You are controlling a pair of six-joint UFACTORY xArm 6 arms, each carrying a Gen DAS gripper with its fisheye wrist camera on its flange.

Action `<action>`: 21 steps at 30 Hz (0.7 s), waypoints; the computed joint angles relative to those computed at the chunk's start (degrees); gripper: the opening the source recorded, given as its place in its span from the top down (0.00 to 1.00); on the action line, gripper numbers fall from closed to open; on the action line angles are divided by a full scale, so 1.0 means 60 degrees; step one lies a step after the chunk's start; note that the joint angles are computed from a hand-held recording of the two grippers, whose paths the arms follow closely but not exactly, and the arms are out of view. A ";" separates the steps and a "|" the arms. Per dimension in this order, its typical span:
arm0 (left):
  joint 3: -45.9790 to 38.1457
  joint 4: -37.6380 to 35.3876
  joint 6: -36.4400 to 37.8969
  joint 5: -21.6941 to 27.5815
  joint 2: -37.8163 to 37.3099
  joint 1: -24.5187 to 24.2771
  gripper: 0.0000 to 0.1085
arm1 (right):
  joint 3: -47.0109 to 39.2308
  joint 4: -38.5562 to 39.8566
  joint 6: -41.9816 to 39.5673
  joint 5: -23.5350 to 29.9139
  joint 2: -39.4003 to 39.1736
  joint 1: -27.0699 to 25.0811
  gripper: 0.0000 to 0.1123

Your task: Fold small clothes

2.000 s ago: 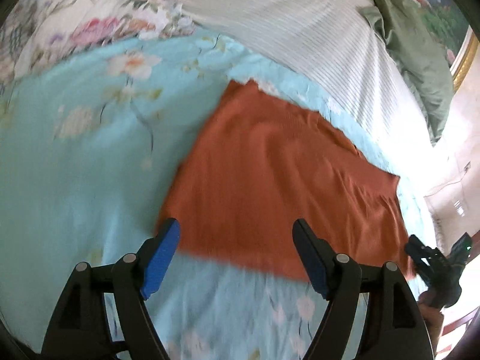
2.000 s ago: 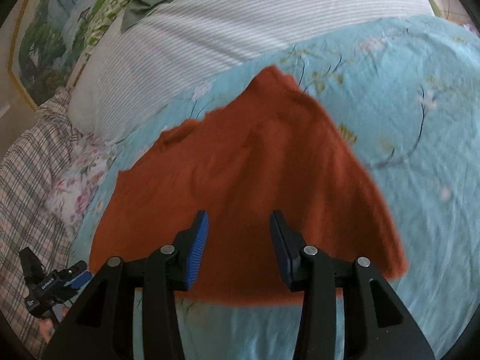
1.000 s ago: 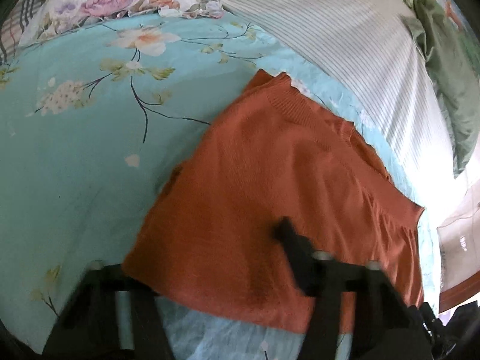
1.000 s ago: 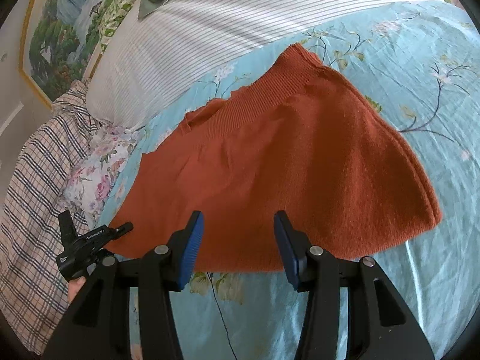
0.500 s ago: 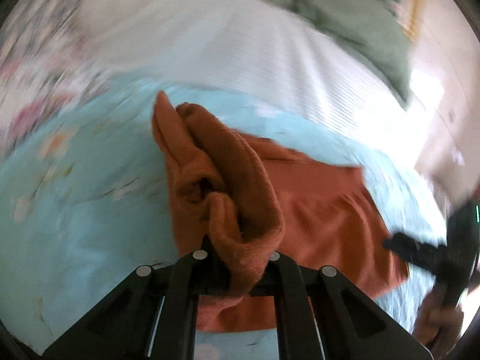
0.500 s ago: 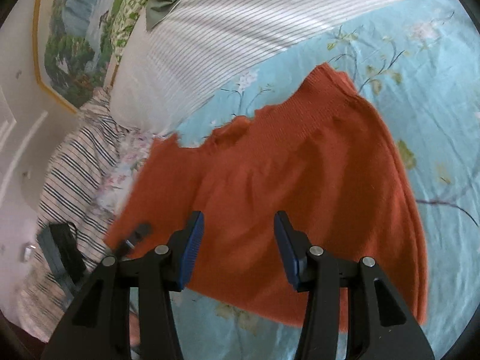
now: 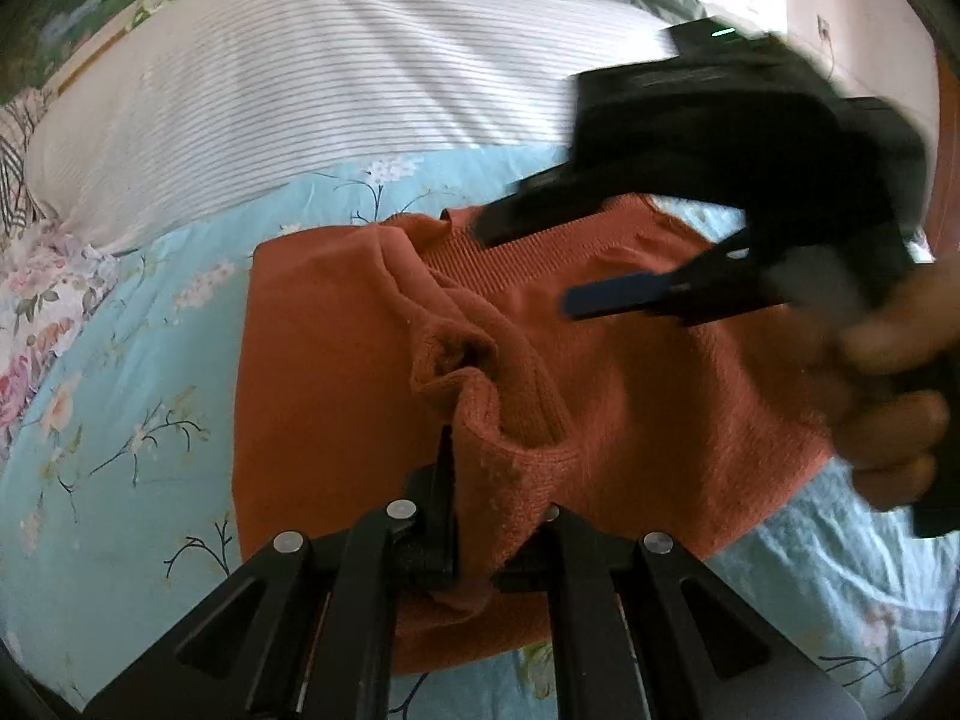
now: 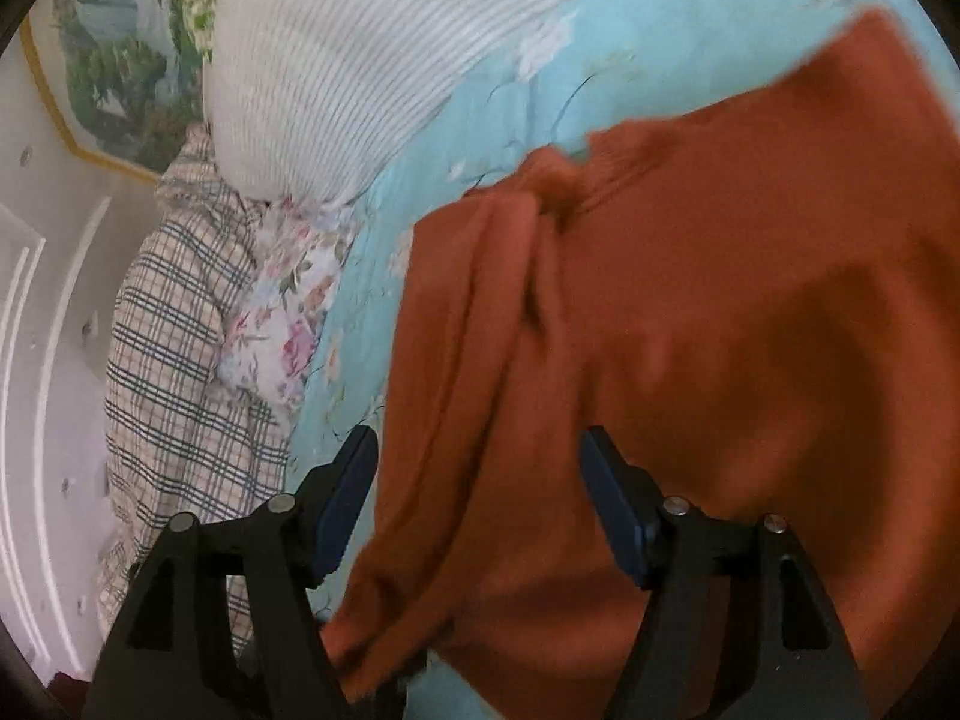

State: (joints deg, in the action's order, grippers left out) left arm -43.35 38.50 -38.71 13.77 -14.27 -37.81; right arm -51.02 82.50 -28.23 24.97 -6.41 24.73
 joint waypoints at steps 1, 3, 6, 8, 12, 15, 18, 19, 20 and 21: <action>0.0069 -0.0152 0.0089 -0.0095 -0.0070 0.0023 0.95 | -0.0322 -0.0149 0.0065 0.0073 0.0372 -0.0012 0.37; 0.0174 -0.0302 0.0211 -0.0223 -0.0191 0.0070 0.95 | -0.0965 -0.0655 0.0345 0.0019 0.1061 0.0037 0.50; 0.0221 -0.0707 0.0683 -0.0264 -0.0256 0.0070 0.95 | -0.1408 -0.1724 0.0947 -0.0220 0.1421 0.0129 0.82; 0.0221 -0.0646 0.0693 -0.0215 -0.0316 0.0054 0.95 | -0.1311 -0.2040 0.0932 -0.0413 0.1112 0.0143 0.84; 0.0118 -0.1060 0.1088 -0.0148 -0.0521 -0.0136 0.95 | -0.0374 -0.1820 0.0309 -0.0736 -0.0381 -0.0130 0.86; -0.0113 -0.2459 0.2179 -0.0402 -0.0526 -0.0477 0.95 | 0.0427 -0.2680 0.0704 -0.0783 -0.1515 -0.0605 0.86; -0.0684 -0.3880 0.3112 -0.0460 -0.0143 -0.1121 0.94 | 0.1419 -0.3725 0.1485 -0.0709 -0.2580 -0.1234 0.86; -0.0887 -0.4389 0.3369 -0.0474 0.0052 -0.1354 0.94 | 0.1693 -0.4034 0.1771 -0.0649 -0.2801 -0.1425 0.86; -0.1088 -0.4790 0.3597 -0.0514 0.0298 -0.1573 0.94 | 0.1926 -0.4235 0.1956 -0.0550 -0.2974 -0.1617 0.86; -0.1289 -0.4878 0.3602 -0.0558 0.0580 -0.1801 0.94 | 0.2206 -0.4348 0.2076 -0.0441 -0.3135 -0.1837 0.86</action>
